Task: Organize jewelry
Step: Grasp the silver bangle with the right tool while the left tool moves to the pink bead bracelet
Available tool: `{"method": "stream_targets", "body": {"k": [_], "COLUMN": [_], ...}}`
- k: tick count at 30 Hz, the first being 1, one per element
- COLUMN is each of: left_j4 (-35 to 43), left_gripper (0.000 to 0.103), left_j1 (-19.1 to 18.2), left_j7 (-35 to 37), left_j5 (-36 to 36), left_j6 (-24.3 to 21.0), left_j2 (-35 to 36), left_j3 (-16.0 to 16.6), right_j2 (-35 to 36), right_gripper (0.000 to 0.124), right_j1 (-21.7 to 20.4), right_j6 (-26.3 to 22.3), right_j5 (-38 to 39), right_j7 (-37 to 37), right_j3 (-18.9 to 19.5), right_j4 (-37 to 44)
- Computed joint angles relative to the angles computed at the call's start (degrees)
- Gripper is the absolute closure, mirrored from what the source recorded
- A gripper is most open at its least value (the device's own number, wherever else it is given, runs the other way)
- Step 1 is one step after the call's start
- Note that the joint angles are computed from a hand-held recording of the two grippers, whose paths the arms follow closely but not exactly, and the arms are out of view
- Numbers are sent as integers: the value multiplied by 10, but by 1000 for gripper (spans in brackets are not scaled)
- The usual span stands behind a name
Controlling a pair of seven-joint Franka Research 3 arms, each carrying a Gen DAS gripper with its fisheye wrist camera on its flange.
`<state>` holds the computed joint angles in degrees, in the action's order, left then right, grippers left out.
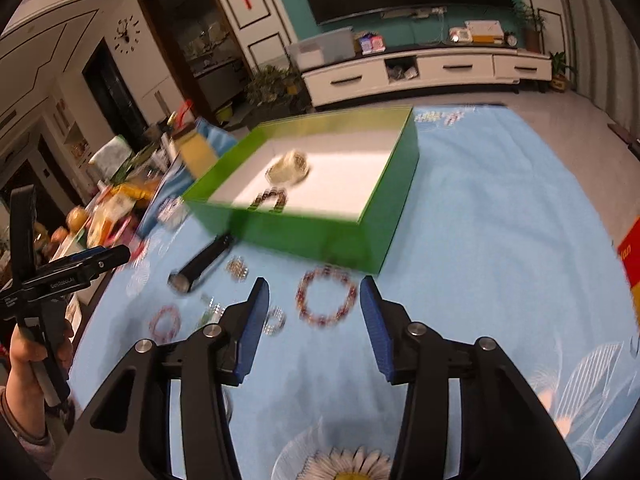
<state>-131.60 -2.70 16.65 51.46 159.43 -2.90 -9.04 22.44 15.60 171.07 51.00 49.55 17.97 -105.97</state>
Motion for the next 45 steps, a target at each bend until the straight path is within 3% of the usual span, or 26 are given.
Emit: {"method": "stream_targets", "body": {"k": [9, 16, 23, 31, 39, 45], "left_j4": [-112, -148, -177, -184, -177, -158], "left_gripper": [2, 2, 2, 2, 2, 2], "left_j1": [1, -10, -11, -1, 13, 18], "left_j7": [-27, -2, 2, 0, -13, -16], "left_j5": [-26, -67, -98, -109, -98, -91], "left_j6": [-11, -16, 9, 23, 34, 45], "left_j2": [-92, -111, -120, -122, -112, -86], "left_j3": [-25, -41, -46, -49, -50, -42], "right_j2": [-52, -64, -51, -16, 29, 47], "right_gripper": [76, 76, 76, 80, 98, 111], "right_j1": [15, 58, 86, 79, 132, 158], "right_j6": [-7, -19, 2, 33, 11, 26], "right_j5": [68, 29, -48, -97, -250, -336], "right_j7": [-58, -34, 2, 2, 67, 105], "right_j3": [14, -14, -21, -3, -59, -87], "right_j4": [-77, -105, -114, -86, -34, -22]}}
